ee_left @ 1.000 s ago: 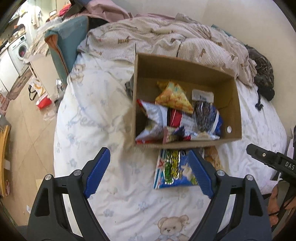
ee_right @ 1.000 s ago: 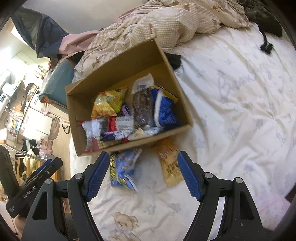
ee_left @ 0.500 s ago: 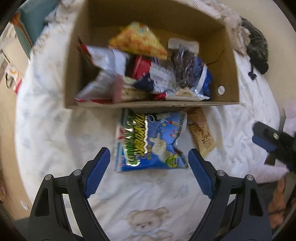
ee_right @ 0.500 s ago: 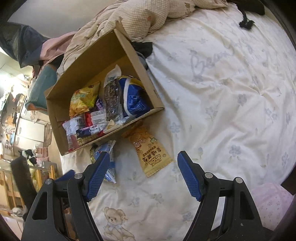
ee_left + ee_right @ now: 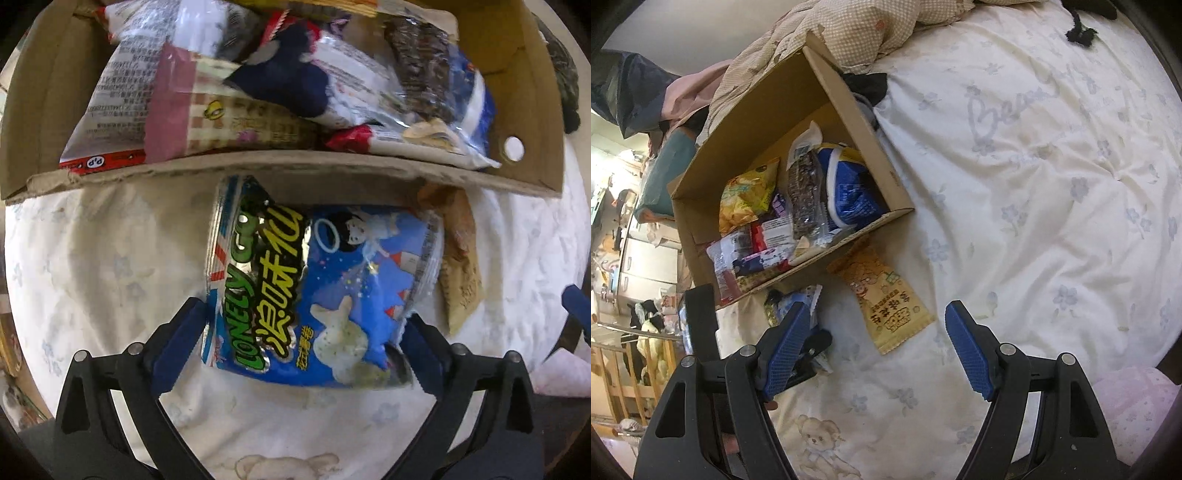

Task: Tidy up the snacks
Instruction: 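Grasp the blue chip bag with green lettering with the left tool, then grasp the tan cartoon-printed packet with the right tool while the left tool holds the bag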

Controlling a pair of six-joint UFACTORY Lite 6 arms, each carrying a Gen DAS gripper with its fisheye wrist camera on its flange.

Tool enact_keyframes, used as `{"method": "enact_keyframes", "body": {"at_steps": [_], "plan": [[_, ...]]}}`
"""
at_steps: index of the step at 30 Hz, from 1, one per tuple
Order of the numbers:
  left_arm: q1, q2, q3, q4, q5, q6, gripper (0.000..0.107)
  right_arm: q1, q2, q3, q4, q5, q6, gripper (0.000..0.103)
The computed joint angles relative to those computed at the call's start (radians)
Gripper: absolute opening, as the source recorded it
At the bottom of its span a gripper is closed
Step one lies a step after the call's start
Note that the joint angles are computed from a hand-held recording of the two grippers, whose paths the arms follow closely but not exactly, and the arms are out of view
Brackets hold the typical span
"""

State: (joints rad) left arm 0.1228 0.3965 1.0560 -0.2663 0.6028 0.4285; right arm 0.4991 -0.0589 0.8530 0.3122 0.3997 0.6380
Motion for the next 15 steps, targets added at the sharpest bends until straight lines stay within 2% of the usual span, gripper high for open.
{"method": "enact_keyframes", "body": {"at_steps": [2, 3, 5, 12, 15], "plan": [[-0.006, -0.006, -0.021, 0.055, -0.027, -0.040, 0.079, 0.005, 0.003, 0.007, -0.024, 0.002, 0.018, 0.078], [-0.017, -0.017, -0.037, 0.070, -0.041, -0.054, 0.069, 0.005, 0.004, 0.008, -0.034, 0.003, 0.027, 0.078], [-0.024, -0.045, -0.058, 0.095, -0.038, -0.060, 0.061, 0.000, 0.000, 0.005, -0.036, 0.005, 0.031, 0.078], [0.057, -0.166, -0.114, 0.063, 0.048, 0.012, 0.057, -0.017, -0.007, -0.003, -0.004, -0.003, 0.033, 0.078], [0.094, -0.244, -0.107, 0.069, 0.125, 0.040, 0.057, -0.005, 0.002, 0.008, -0.016, -0.003, 0.046, 0.078]]}}
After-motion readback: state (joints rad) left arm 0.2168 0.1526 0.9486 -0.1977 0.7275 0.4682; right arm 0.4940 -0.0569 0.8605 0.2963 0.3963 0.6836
